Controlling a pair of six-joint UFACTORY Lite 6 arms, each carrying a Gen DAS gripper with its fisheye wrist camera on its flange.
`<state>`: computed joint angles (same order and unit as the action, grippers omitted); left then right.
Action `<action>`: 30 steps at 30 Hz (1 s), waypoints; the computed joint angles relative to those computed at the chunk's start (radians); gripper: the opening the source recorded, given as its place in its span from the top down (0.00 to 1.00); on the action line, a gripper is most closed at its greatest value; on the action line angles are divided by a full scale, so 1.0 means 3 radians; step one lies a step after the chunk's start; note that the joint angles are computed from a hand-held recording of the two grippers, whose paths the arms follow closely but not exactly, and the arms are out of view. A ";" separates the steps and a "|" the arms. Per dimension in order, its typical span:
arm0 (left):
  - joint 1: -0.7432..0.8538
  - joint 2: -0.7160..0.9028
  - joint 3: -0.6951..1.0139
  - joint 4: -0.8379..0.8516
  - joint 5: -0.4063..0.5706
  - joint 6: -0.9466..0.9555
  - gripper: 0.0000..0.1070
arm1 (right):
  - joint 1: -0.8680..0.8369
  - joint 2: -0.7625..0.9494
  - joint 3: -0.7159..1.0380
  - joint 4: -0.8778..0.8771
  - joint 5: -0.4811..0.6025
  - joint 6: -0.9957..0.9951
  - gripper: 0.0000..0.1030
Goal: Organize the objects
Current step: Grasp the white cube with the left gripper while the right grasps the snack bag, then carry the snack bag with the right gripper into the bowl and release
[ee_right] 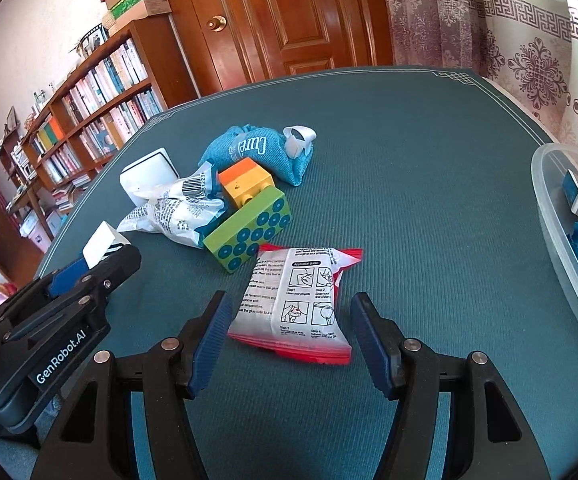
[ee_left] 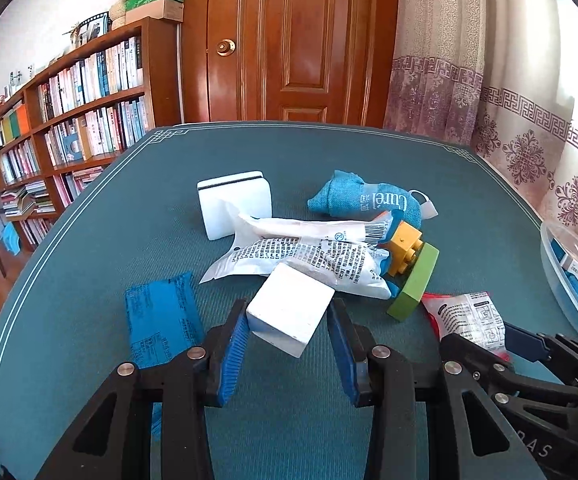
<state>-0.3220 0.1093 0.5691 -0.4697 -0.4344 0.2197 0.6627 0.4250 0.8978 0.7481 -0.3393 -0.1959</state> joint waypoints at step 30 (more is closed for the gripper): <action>-0.0190 -0.0108 -0.0116 0.0241 -0.0058 -0.0135 0.60 | -0.0048 -0.1111 -0.0982 0.0680 -0.0388 -0.0386 0.50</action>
